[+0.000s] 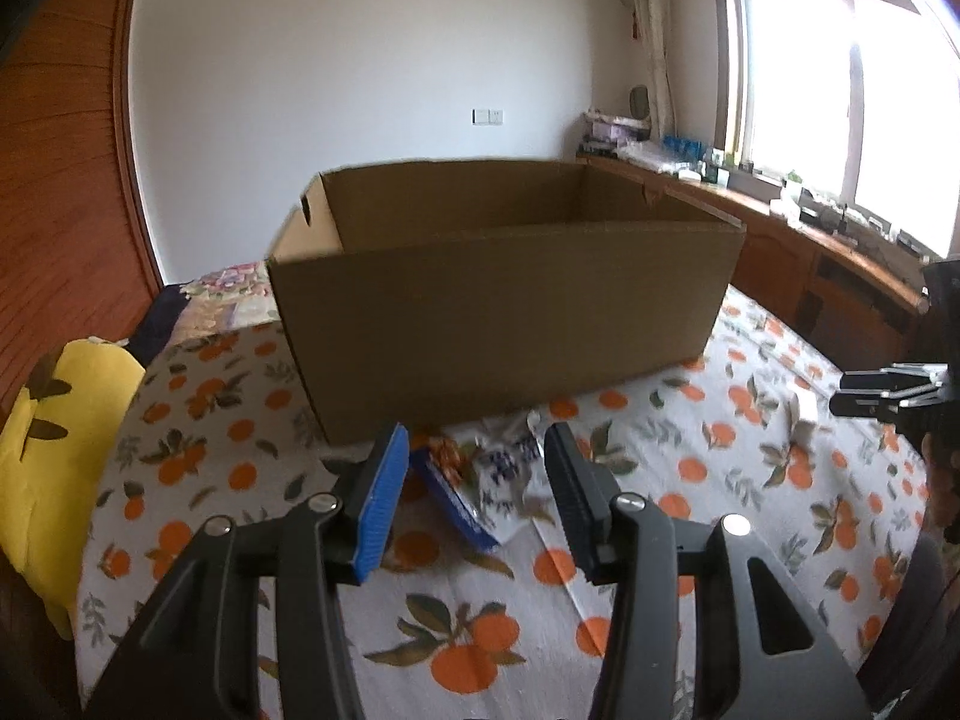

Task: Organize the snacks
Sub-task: 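Move both open grippers back toward the remaining snacks on the table, then grasp the blue-white packet with the left gripper while the right gripper grasps the white bar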

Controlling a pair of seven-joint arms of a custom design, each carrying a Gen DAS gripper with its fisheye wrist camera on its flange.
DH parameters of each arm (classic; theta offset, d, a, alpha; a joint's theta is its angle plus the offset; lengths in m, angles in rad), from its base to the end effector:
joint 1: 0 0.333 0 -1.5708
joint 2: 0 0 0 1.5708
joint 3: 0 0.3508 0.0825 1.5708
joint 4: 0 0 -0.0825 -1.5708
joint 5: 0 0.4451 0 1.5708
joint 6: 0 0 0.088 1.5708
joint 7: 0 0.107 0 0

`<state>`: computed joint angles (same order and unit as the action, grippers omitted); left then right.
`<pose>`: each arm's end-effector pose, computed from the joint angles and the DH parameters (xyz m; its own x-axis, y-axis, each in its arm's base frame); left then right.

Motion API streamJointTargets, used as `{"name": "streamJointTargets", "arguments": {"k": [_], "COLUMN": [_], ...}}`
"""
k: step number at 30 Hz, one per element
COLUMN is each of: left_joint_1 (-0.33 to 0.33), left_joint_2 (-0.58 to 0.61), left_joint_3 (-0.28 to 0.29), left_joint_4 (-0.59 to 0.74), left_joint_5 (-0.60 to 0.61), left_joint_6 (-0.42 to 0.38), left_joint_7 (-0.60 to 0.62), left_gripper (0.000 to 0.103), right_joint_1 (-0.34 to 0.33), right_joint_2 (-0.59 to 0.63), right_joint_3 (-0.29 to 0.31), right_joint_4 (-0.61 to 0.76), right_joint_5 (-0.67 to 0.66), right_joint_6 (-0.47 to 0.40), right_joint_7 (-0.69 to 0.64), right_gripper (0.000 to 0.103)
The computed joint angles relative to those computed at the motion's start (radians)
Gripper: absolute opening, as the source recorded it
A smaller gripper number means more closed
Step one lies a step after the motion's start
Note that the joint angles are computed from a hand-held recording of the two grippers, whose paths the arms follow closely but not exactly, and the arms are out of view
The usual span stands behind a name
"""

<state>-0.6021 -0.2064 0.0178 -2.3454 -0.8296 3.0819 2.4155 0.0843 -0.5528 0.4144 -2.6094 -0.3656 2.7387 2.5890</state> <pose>0.4942 -0.2543 0.5091 -0.5890 -0.8080 0.0157 -0.4690 0.3260 -0.8208 0.3947 0.2394 0.4859 -0.1573 -0.9785 -0.1337 -0.7134 0.2062 -0.6698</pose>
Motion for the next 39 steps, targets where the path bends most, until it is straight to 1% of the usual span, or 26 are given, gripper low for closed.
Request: {"name": "streamJointTargets", "arguments": {"k": [1, 3, 6, 8, 13, 15, 19, 22, 25, 29, 32, 34, 35, 37, 39], "left_joint_1": [0.013, 0.033, 0.02, 0.039, 0.059, 0.075, 0.105, 0.139, 0.175, 0.195, 0.213, 0.251, 0.253, 0.25, 0.261], "left_joint_2": [0.005, 0.009, 0.008, 0.009, 0.013, 0.017, 0.025, 0.032, 0.04, 0.058, 0.084, 0.103, 0.11, 0.125, 0.142], "left_joint_3": [-0.015, -0.037, -0.028, -0.049, -0.066, -0.077, -0.099, -0.127, -0.157, -0.17, -0.183, -0.212, -0.214, -0.214, -0.222], "left_joint_4": [-0.006, -0.015, -0.016, -0.019, -0.015, -0.011, -0.002, 0.001, 0.008, 0.03, 0.057, 0.076, 0.085, 0.107, 0.133], "left_joint_5": [0.022, 0.068, 0.067, 0.103, 0.152, 0.177, 0.225, 0.3, 0.411, 0.51, 0.587, 0.71, 0.725, 0.717, 0.736], "left_joint_6": [0.005, 0.001, -0.024, -0.032, -0.059, -0.074, -0.101, -0.107, -0.113, -0.122, -0.143, -0.156, -0.163, -0.193, -0.226], "left_joint_7": [-0.019, -0.064, -0.063, -0.091, -0.121, -0.141, -0.181, -0.232, -0.299, -0.344, -0.355, -0.416, -0.412, -0.369, -0.365], "left_gripper": [0.048, 0.048, 0.048, 0.048, 0.049, 0.049, 0.05, 0.051, 0.051, 0.052, 0.054, 0.054, 0.054, 0.055, 0.055], "right_joint_1": [0.005, 0.01, 0.015, 0.018, 0.024, 0.028, 0.015, -0.001, -0.001, 0.025, 0.028, 0.028, 0.028, 0.028, 0.026], "right_joint_2": [0.011, 0.03, 0.054, 0.068, 0.102, 0.121, 0.144, 0.153, 0.159, 0.159, 0.155, 0.154, 0.154, 0.153, 0.154], "right_joint_3": [-0.006, -0.009, -0.016, -0.021, -0.038, -0.045, -0.035, -0.016, -0.01, -0.041, -0.048, -0.049, -0.05, -0.049, -0.049], "right_joint_4": [-0.001, 0.003, 0.012, 0.018, 0.034, 0.045, 0.069, 0.079, 0.085, 0.078, 0.069, 0.067, 0.067, 0.066, 0.066], "right_joint_5": [0.007, 0.012, 0.012, 0.014, 0.011, 0.008, -0.041, -0.102, -0.163, -0.175, -0.176, -0.175, -0.175, -0.173, -0.174], "right_joint_6": [0.009, 0.016, 0.021, 0.024, 0.03, 0.031, 0.021, 0.004, -0.013, 0.002, 0.019, 0.026, 0.027, 0.026, 0.028], "right_joint_7": [-0.003, -0.008, -0.016, -0.02, -0.034, -0.043, -0.033, -0.001, 0.023, 0.036, 0.048, 0.05, 0.049, 0.048, 0.049], "right_gripper": [0.075, 0.074, 0.072, 0.071, 0.068, 0.065, 0.051, 0.047, 0.046, 0.046, 0.046, 0.046, 0.046, 0.046, 0.046]}}
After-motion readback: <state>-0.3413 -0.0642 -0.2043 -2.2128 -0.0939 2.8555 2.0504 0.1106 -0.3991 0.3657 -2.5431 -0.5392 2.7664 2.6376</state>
